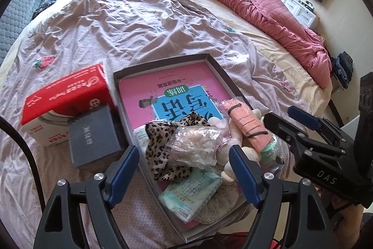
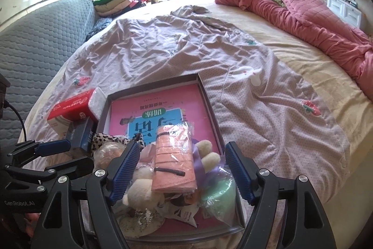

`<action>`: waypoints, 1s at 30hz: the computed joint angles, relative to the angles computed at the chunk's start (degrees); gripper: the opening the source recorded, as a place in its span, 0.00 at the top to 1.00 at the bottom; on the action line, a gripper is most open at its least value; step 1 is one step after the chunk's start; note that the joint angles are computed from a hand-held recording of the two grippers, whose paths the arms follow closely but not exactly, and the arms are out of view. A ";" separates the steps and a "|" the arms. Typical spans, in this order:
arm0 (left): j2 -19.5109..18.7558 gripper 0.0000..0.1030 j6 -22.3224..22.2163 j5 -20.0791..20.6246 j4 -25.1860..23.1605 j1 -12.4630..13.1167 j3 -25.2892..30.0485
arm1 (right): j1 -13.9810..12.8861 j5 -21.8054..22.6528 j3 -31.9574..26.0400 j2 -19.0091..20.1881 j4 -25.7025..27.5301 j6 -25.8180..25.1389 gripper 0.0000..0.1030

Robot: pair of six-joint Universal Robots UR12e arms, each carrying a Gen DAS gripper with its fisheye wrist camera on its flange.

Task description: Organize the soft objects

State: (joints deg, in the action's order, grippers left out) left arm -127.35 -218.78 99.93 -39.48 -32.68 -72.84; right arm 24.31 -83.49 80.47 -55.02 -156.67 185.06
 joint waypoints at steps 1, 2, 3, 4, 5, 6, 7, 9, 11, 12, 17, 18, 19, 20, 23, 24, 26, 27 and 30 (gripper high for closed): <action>0.33 0.22 -0.21 0.44 -0.09 -0.10 -0.29 | 0.03 0.06 0.22 -0.18 -0.62 -0.24 0.25; 0.66 0.22 -0.57 1.04 -0.11 -0.21 -0.64 | 0.12 -0.20 0.53 -0.44 -1.42 -0.61 0.25; 0.89 0.21 -0.86 1.55 -0.16 -0.29 -0.84 | 0.19 -0.34 0.85 -0.66 -2.32 -0.93 0.24; 1.28 0.21 -1.31 2.26 -0.19 -0.43 -1.25 | 0.24 -0.47 1.14 -0.86 -3.11 -1.10 0.24; 1.51 0.20 -1.61 2.76 -0.26 -0.54 -1.45 | 0.31 -0.59 1.59 -1.18 -4.33 -1.28 0.24; 1.83 0.20 -2.00 3.55 -0.45 -0.70 -1.72 | 0.32 -0.47 1.93 -1.44 -5.24 -1.38 0.24; 2.25 0.20 -2.63 4.75 -0.76 -0.93 -2.05 | 0.35 -0.39 2.38 -1.79 -6.34 -1.49 0.24; 2.93 0.20 -3.53 6.44 -0.93 -1.27 -2.66 | 0.43 0.04 3.05 -2.44 -7.67 -1.91 0.24; 3.62 0.19 -4.41 8.38 -1.71 -1.70 -3.15 | 0.48 0.59 3.66 -3.17 -8.03 -2.26 0.22; 4.01 0.19 -4.79 9.35 -1.98 -1.94 -3.49 | 0.50 0.95 3.96 -3.50 -8.05 -2.25 0.20; 5.78 0.18 -7.97 12.69 -2.95 -3.08 -5.68 | 1.06 2.28 6.60 -5.58 -9.17 -3.01 0.19; 6.03 0.18 -8.66 13.38 -3.67 -3.35 -6.00 | 1.22 2.27 7.04 -5.91 -9.21 -3.34 0.19; 6.30 0.18 -9.55 13.88 -4.49 -3.61 -6.36 | 1.35 2.63 7.68 -6.36 -9.23 -3.61 0.19; 6.50 0.18 -10.02 14.01 -4.90 -3.81 -6.68 | 1.49 2.62 8.18 -6.74 -9.06 -3.59 0.19; 7.23 0.18 -11.54 14.60 -5.89 -4.54 -7.92 | 1.84 2.97 9.84 -7.63 -9.50 -3.51 0.19; 7.58 0.18 -12.46 14.49 -6.00 -4.80 -8.55 | 1.90 3.33 10.21 -7.83 -9.22 -3.58 0.19; 8.10 0.18 -13.54 14.39 -5.69 -5.16 -9.57 | 2.10 3.48 10.78 -8.10 -8.26 -3.82 0.19; 8.36 0.18 -14.16 14.27 -5.72 -5.37 -10.08 | 2.25 3.36 11.16 -8.25 -7.97 -4.08 0.19; 8.94 0.18 -16.74 14.92 -6.01 -6.11 -11.26 | 2.63 3.25 12.19 -8.77 -7.73 -4.61 0.19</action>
